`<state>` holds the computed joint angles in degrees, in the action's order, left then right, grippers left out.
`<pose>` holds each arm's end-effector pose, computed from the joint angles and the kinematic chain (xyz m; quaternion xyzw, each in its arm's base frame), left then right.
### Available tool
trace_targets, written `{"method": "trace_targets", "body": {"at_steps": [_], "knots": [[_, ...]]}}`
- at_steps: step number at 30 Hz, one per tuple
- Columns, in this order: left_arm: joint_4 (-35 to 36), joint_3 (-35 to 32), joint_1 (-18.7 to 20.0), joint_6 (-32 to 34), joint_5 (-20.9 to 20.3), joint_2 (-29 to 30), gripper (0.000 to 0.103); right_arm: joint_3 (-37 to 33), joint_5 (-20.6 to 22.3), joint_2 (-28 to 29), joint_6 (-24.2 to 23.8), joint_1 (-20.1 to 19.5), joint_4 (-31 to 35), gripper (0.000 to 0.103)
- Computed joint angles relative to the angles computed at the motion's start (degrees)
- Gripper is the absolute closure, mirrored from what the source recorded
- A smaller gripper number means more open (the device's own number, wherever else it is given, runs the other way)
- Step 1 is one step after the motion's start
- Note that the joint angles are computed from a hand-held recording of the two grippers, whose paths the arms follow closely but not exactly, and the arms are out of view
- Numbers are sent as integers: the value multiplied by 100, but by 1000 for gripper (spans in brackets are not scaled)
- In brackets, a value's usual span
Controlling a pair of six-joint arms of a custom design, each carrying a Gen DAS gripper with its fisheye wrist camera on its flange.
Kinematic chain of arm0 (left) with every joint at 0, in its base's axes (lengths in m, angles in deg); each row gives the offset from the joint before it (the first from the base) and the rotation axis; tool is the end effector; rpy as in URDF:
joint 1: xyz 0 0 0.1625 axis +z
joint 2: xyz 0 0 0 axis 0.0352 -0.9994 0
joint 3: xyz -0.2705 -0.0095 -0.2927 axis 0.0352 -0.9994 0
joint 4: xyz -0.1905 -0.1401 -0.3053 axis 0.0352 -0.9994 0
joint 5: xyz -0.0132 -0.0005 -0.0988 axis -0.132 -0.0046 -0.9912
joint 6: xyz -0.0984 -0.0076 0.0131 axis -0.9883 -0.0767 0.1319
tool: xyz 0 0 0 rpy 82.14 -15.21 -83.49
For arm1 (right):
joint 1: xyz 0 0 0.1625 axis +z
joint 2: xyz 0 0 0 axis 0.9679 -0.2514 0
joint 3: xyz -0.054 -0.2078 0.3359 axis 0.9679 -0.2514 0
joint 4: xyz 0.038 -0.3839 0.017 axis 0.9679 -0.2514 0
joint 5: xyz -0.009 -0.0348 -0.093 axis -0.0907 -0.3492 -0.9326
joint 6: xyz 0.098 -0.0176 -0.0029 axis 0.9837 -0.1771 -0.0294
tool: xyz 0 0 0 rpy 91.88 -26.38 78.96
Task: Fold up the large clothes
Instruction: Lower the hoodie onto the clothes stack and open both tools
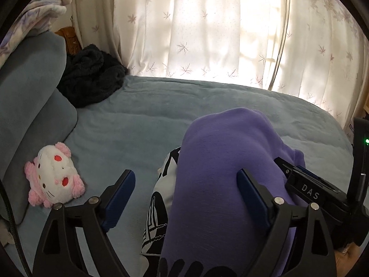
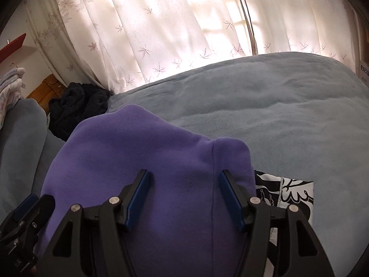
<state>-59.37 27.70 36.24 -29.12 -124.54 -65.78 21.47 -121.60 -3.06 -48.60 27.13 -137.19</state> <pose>-0.5213 -0.6822 0.1376 0.2357 0.8571 -0.3372 0.3100 0.2186 -0.6387 0.4357 -0.0277 -0.8710 0.4273 0.2408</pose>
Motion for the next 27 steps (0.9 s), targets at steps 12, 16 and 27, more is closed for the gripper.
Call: {"method": "trace_targets", "body": {"at_steps": [12, 16, 27], "knots": [[990, 1299, -512, -1291, 56, -1178, 12, 1003, 187, -1318, 166, 420, 628, 39], [1191, 2234, -925, -1739, 42, -1882, 12, 1331, -226, -1904, 378, 850, 1274, 39], [2389, 3856, -2343, -3292, -221, -3505, 12, 1670, -1059, -3382, 2062, 2560, 4214, 39]]}}
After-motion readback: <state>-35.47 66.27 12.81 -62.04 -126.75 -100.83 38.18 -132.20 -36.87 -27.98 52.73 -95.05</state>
